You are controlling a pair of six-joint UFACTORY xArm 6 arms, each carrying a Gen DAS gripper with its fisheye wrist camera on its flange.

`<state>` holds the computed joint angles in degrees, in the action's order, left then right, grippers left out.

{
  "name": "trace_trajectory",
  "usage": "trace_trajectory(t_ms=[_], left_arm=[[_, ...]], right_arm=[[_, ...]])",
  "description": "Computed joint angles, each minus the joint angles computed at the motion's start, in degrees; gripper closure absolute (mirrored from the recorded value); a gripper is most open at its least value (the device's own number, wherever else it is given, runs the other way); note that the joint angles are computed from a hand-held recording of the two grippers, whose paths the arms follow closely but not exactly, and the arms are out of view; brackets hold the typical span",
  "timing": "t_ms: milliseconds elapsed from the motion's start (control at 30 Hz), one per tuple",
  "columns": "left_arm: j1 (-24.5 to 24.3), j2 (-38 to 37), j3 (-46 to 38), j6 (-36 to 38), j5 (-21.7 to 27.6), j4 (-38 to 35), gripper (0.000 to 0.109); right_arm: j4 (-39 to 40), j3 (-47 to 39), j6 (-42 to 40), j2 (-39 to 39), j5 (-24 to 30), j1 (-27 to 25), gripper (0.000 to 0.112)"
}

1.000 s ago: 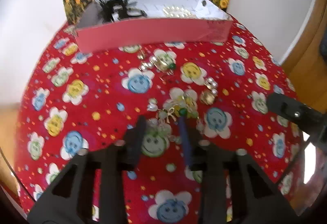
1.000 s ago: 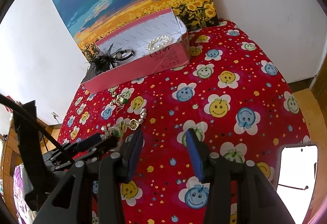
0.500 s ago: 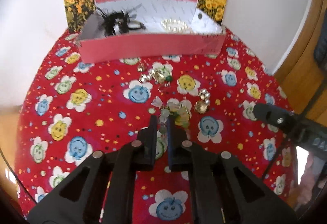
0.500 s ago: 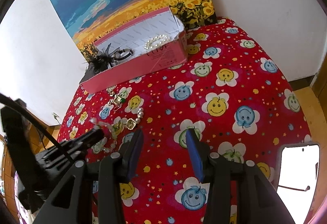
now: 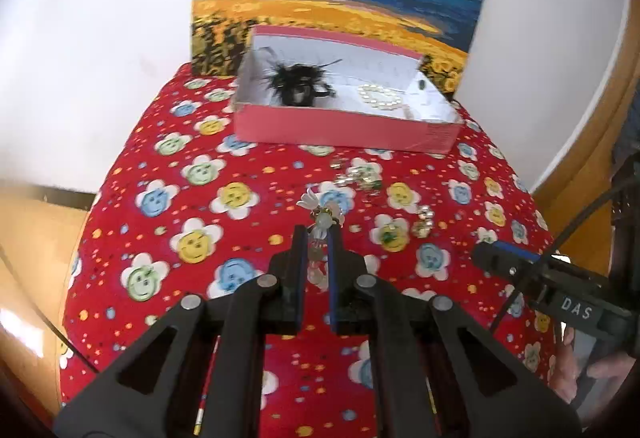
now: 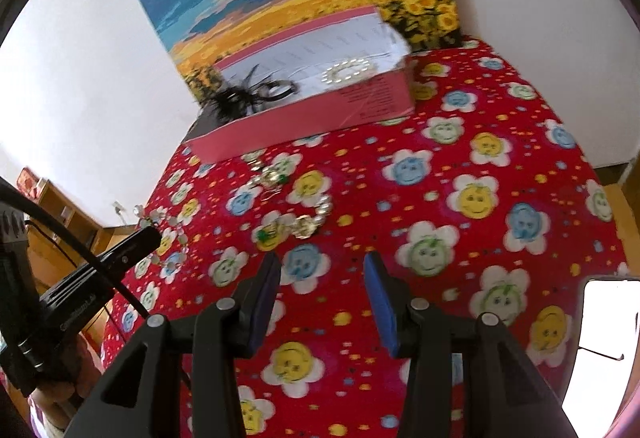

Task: Organize jewelry
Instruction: 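Lift the earring with the left gripper while the right grasps a green-bead earring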

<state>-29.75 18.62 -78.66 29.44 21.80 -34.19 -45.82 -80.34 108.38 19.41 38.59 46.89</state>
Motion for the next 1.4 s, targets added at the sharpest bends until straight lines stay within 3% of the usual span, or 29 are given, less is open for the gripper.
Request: trace_trajectory(t_ms=[300, 533, 900, 1067, 1200, 1400], left_arm=[[2.54, 0.78, 0.04, 0.23, -0.1, -2.34, 0.107], [3.92, 1.68, -0.19, 1.48, -0.31, -4.02, 0.107], [5.0, 3.09, -1.55, 2.54, 1.11, -5.47, 0.107], [4.96, 3.02, -1.61, 2.55, 1.45, -5.74, 0.107], [4.87, 2.51, -1.52, 3.05, 1.59, -6.15, 0.107], [4.55, 1.65, -1.27, 3.95, 1.32, -7.05, 0.107]], right_arm=[[2.3, -7.92, -3.47, 7.1, -2.75, -0.63, 0.066], [7.78, -17.33, -11.89, 14.63, 0.6, -0.52, 0.066], [7.92, -36.6, -23.03, 26.27, 17.26, 0.68, 0.067], [8.55, -42.49, -26.09, 29.46, 23.53, 1.12, 0.09], [8.3, -38.63, -24.59, 27.28, 20.12, 0.54, 0.102], [7.11, -25.75, -18.09, 19.5, 8.38, -1.17, 0.101]])
